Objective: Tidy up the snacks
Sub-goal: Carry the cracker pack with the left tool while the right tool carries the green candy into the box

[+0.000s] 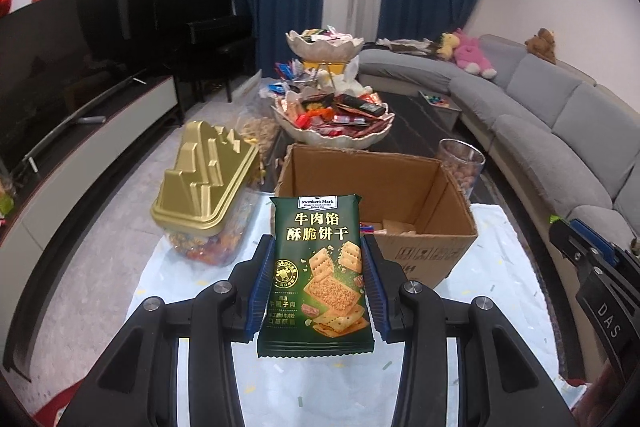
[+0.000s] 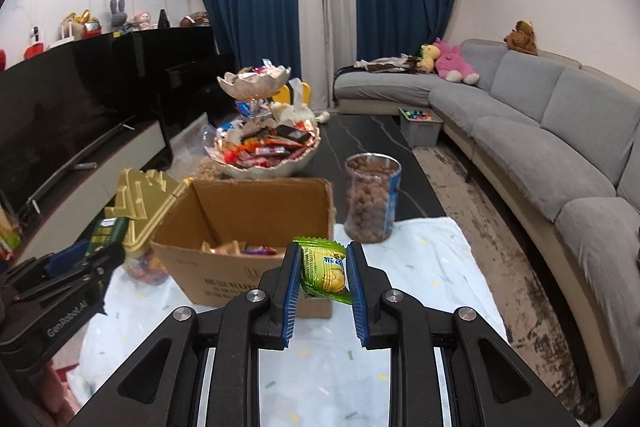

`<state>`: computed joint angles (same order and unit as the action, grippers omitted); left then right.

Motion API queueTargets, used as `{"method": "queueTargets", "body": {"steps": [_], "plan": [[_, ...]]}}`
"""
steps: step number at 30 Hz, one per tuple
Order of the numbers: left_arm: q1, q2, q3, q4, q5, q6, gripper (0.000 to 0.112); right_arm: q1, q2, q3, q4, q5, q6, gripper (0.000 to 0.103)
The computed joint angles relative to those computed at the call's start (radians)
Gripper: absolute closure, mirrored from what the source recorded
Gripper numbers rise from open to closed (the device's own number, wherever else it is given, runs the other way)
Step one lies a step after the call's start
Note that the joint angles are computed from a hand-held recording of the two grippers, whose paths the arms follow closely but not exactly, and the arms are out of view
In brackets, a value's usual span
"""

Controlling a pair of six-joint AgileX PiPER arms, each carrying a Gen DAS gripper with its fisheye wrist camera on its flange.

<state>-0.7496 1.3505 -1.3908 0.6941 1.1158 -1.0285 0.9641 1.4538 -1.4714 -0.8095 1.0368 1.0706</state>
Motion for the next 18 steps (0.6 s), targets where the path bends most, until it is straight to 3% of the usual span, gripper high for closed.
{"method": "queueTargets", "body": {"steps": [18], "plan": [[0.244,0.170,-0.248,-0.289,-0.106,0.365,0.070,-0.136,0.219,-0.359,0.157,-0.028,-0.290,0.079]]}}
